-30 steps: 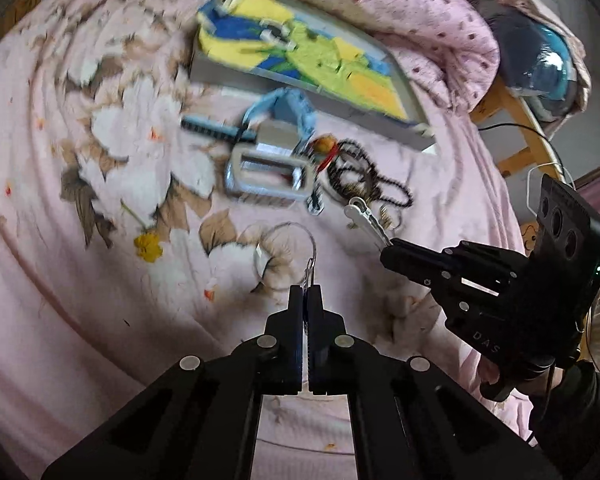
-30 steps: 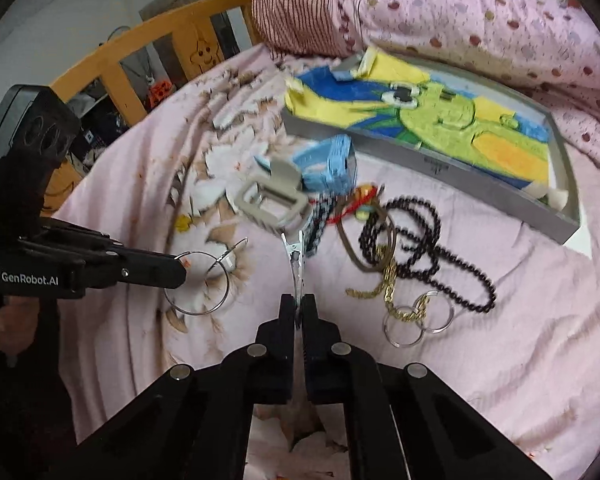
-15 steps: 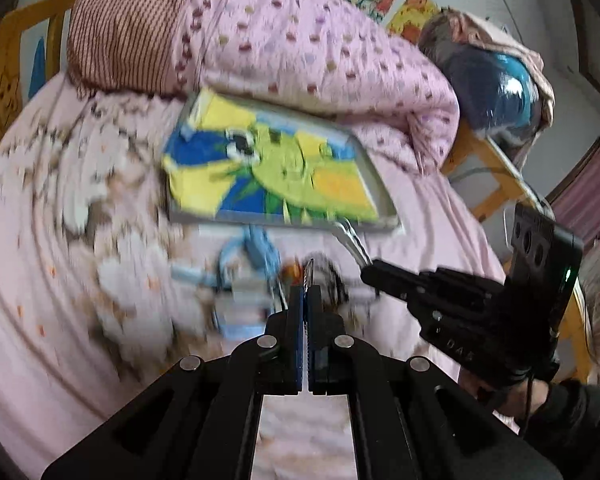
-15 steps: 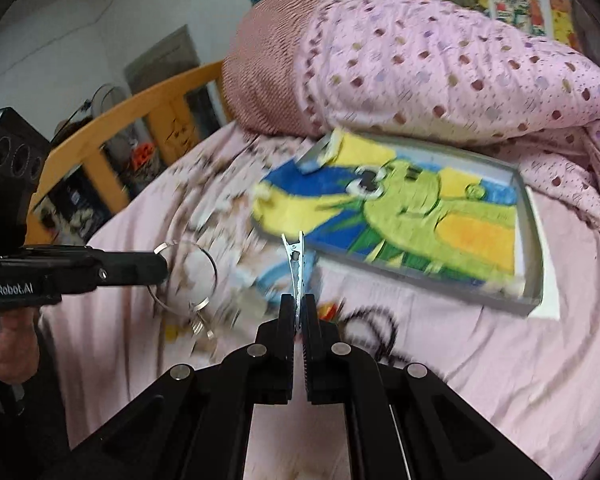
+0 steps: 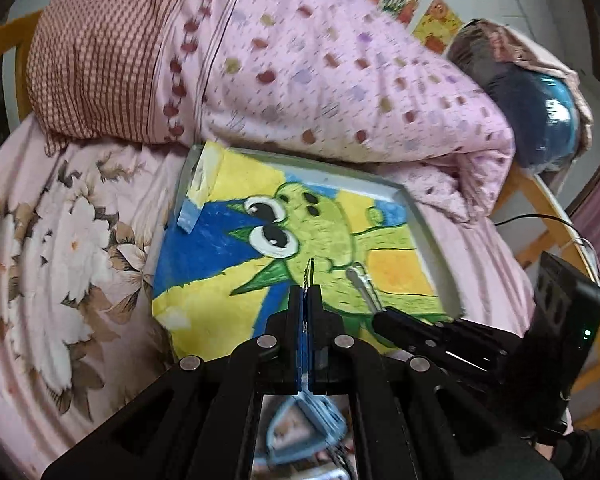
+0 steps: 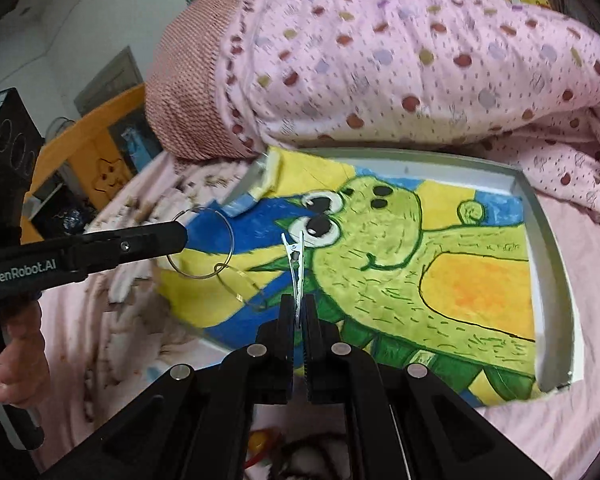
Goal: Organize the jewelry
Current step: 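Carry the rings and clip onto the frog drawing in the tray and open both tools, then withdraw both tools from the tray back over the jewelry pile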
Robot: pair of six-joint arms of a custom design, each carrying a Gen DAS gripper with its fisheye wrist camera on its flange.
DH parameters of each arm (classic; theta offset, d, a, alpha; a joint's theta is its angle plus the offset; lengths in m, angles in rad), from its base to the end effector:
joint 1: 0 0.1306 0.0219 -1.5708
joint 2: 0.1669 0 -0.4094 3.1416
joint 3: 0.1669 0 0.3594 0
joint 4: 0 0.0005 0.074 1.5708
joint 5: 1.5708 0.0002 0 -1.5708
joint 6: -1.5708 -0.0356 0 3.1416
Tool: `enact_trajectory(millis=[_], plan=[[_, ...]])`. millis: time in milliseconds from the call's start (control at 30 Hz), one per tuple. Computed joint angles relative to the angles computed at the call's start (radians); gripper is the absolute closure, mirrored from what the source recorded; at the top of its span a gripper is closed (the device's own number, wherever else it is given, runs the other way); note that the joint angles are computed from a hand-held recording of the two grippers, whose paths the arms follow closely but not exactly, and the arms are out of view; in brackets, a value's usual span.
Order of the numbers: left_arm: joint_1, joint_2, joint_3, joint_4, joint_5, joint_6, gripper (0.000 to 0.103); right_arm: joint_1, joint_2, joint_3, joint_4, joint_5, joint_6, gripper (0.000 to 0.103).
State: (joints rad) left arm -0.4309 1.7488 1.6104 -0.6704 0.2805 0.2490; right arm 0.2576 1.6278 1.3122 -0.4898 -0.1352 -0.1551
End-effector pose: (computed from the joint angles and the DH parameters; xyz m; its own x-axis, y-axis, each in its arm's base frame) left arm 0.5325 -0.2562 0.3879 -0.7788 0.0974 -0.6197 0.3953 0.8432 -0.3642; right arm 0.5114 0.1392 0.3393 -0.7419 -0.0372 -0.6695 -0.2309 0.9516 0.2030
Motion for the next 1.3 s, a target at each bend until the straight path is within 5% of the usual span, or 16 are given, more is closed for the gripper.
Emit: enact_trajectory(millis=[433,533,600,800,900,1100,1300], plan=[[0.023,0.123,0.074,-0.087,-0.058,0.009,0.103,-0.040,0.070,0.030,-0.039,0.011,-0.065,0.095],[0.023,0.118,0.056,-0.075,-0.072,0.008,0.085,-0.042,0.054,0.010,-0.029,0.027,-0.078,0.078],[0.023,0.094,0.025,-0.036,-0.068,0.013,0.060,-0.041,0.026,-0.022,0.000,0.038,-0.082,0.071],[0.008,0.007,-0.052,0.039,-0.111,0.020,0.046,-0.035,-0.082,-0.104,0.065,0.079,-0.078,0.047],[0.003,-0.053,-0.106,0.077,-0.155,0.050,0.018,-0.033,-0.144,-0.144,0.101,0.087,-0.081,0.026],[-0.012,-0.172,-0.206,0.151,-0.230,0.042,0.007,-0.020,-0.262,-0.210,0.143,0.120,-0.070,0.005],[-0.040,-0.291,-0.311,0.232,-0.290,-0.008,0.006,0.028,-0.372,-0.268,0.182,0.200,-0.078,0.001]])
